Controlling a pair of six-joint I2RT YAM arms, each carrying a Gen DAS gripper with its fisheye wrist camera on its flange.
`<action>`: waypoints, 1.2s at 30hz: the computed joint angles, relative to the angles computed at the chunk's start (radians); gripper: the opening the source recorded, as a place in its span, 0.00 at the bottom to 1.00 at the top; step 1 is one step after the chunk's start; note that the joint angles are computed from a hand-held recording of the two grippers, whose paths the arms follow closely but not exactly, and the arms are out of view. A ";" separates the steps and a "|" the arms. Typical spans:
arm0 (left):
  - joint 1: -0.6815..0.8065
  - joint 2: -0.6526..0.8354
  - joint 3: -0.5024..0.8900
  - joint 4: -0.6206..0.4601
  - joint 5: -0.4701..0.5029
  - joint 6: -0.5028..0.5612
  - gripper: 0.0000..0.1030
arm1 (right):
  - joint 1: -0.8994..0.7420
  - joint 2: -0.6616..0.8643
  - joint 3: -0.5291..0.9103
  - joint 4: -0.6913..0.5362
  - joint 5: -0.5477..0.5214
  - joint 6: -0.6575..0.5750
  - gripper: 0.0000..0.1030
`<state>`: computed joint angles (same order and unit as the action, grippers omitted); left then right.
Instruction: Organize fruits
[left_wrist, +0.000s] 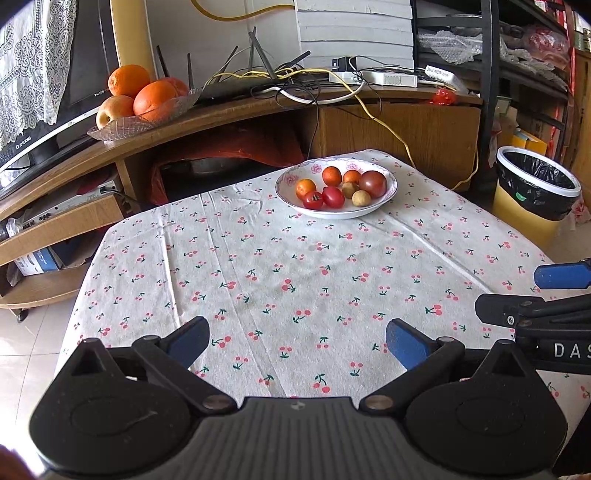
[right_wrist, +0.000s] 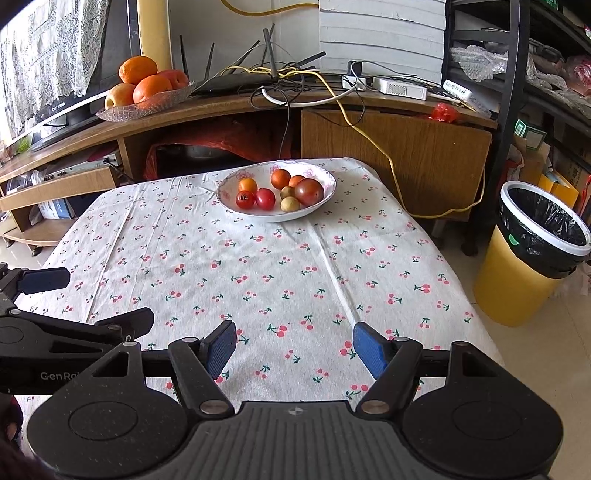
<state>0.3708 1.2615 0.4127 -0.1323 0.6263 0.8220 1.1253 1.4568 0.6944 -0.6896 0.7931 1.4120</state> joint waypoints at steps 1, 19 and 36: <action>0.000 0.001 0.000 0.001 -0.001 0.001 1.00 | 0.001 0.002 0.001 -0.001 -0.001 0.001 0.63; 0.014 -0.011 -0.017 0.013 -0.007 0.022 1.00 | 0.014 0.021 0.015 -0.004 -0.010 0.009 0.64; 0.030 -0.021 -0.021 0.011 -0.003 0.033 1.00 | 0.027 0.040 0.031 -0.010 -0.007 0.015 0.64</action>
